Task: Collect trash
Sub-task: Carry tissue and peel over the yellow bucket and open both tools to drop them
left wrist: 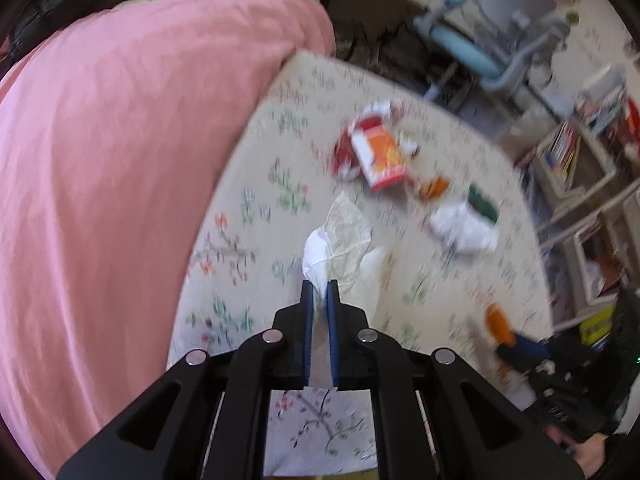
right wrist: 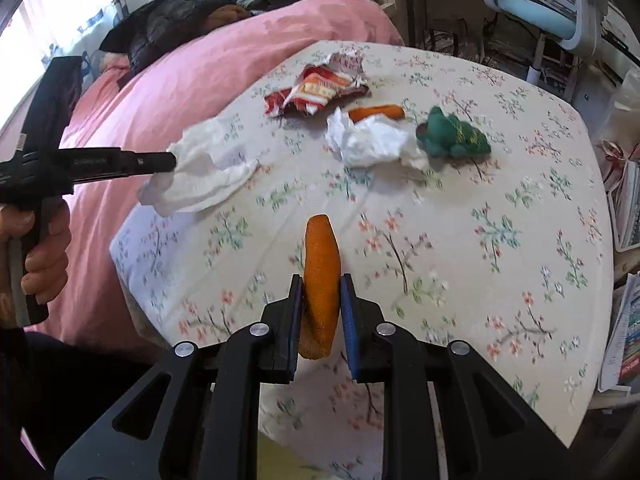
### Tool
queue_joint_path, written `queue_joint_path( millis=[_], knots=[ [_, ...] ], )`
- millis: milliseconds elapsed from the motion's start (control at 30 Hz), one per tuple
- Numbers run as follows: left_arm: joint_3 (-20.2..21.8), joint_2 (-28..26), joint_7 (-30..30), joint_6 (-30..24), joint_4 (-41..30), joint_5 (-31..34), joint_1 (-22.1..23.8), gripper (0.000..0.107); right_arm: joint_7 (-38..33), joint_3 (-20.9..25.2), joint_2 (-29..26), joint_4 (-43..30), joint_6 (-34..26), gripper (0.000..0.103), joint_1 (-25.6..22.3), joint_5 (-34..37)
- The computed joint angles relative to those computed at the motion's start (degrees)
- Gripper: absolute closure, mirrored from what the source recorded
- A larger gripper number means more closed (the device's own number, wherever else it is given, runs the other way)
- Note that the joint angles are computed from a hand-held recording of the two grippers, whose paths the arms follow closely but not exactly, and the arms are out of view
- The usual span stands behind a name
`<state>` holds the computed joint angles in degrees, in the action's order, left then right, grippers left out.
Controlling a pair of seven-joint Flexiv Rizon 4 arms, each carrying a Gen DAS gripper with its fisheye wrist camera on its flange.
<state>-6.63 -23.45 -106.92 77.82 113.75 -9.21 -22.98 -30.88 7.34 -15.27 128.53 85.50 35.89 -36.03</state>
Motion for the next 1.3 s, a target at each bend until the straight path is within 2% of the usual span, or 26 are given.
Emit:
queue_joint_path(
  millis=[133, 167, 233, 267, 300, 367, 467, 500, 600, 667, 733, 800, 833, 900, 1000, 1200, 1300],
  knots=[
    [2.9, -0.6, -2.0, -4.5, -1.9, 4.0, -2.8, 0.098, -2.7, 2.4, -0.1, 1.0, -1.8, 0.085, -1.4, 2.3],
    [2.9, -0.7, -2.3, -5.0, -2.2, 4.6, -3.0, 0.095, -3.3, 2.7, -0.3, 1.0, -1.9, 0.085, -1.7, 3.0],
    [2.9, -0.8, -2.4, -5.7, -2.5, 5.5, -3.1, 0.081, -4.3, 3.2, -0.7, 1.2, -1.7, 0.085, -2.2, 4.5],
    [3.4, -0.9, -3.1, -6.1, -2.9, 6.5, -3.6, 0.063, -4.7, 3.3, -0.9, 1.3, -1.0, 0.085, -2.5, 5.3],
    [4.7, -1.0, -4.1, -6.8, -3.7, 8.5, -4.8, 0.051, -4.8, 3.0, -0.9, 1.5, -0.6, 0.085, -2.4, 5.6],
    [6.6, -1.1, -5.9, -8.2, -5.5, 12.7, -6.8, 0.047, -5.0, 2.3, -0.9, 1.7, -0.1, 0.085, -1.9, 5.7],
    [7.1, -1.8, -6.5, -11.2, -7.8, 16.5, -7.8, 0.043, -4.5, 0.8, -0.8, 1.8, -0.1, 0.083, -0.6, 4.5],
    [8.6, -2.3, -7.9, -13.9, -9.7, 19.3, -9.4, 0.043, -4.3, 0.4, -0.8, 1.9, -0.1, 0.083, -0.2, 4.1],
    [9.2, -3.2, -9.9, -18.1, -12.2, 24.0, -10.4, 0.043, -3.7, -0.4, -1.0, 1.7, 0.1, 0.082, 0.4, 3.0],
    [8.8, -3.4, -10.9, -18.8, -12.8, 25.6, -10.2, 0.043, -3.3, -0.7, -1.2, 1.6, 0.3, 0.082, 0.6, 2.4],
    [7.6, -3.1, -10.7, -17.3, -11.8, 24.9, -8.7, 0.048, -2.8, -1.4, -1.3, 1.6, 0.6, 0.082, 1.1, 1.5],
    [7.6, -3.0, -11.3, -16.5, -11.5, 25.5, -8.5, 0.066, -2.5, -1.8, -1.4, 1.7, 1.0, 0.082, 1.3, 0.8],
    [7.5, -2.9, -11.4, -16.3, -11.5, 25.7, -8.4, 0.07, -2.5, -1.8, -1.5, 1.7, 1.3, 0.082, 1.3, 0.8],
    [7.0, -2.6, -11.4, -15.3, -10.8, 25.0, -7.7, 0.089, -2.6, -1.8, -1.7, 1.8, 1.9, 0.082, 1.3, 0.8],
    [6.6, -1.8, -12.0, -12.8, -9.3, 23.8, -7.0, 0.093, -2.6, -1.8, -1.7, 2.3, 3.4, 0.082, 1.4, 1.4],
    [5.6, 1.2, -14.0, -3.2, -4.2, 20.4, -6.2, 0.093, -5.9, 1.4, -2.2, 2.2, 5.5, 0.084, -0.3, 7.0],
    [5.8, 1.7, -14.2, -1.3, -3.3, 19.9, -7.2, 0.093, -6.4, 0.9, -1.7, 2.9, 7.4, 0.084, 0.8, 9.0]
  ],
)
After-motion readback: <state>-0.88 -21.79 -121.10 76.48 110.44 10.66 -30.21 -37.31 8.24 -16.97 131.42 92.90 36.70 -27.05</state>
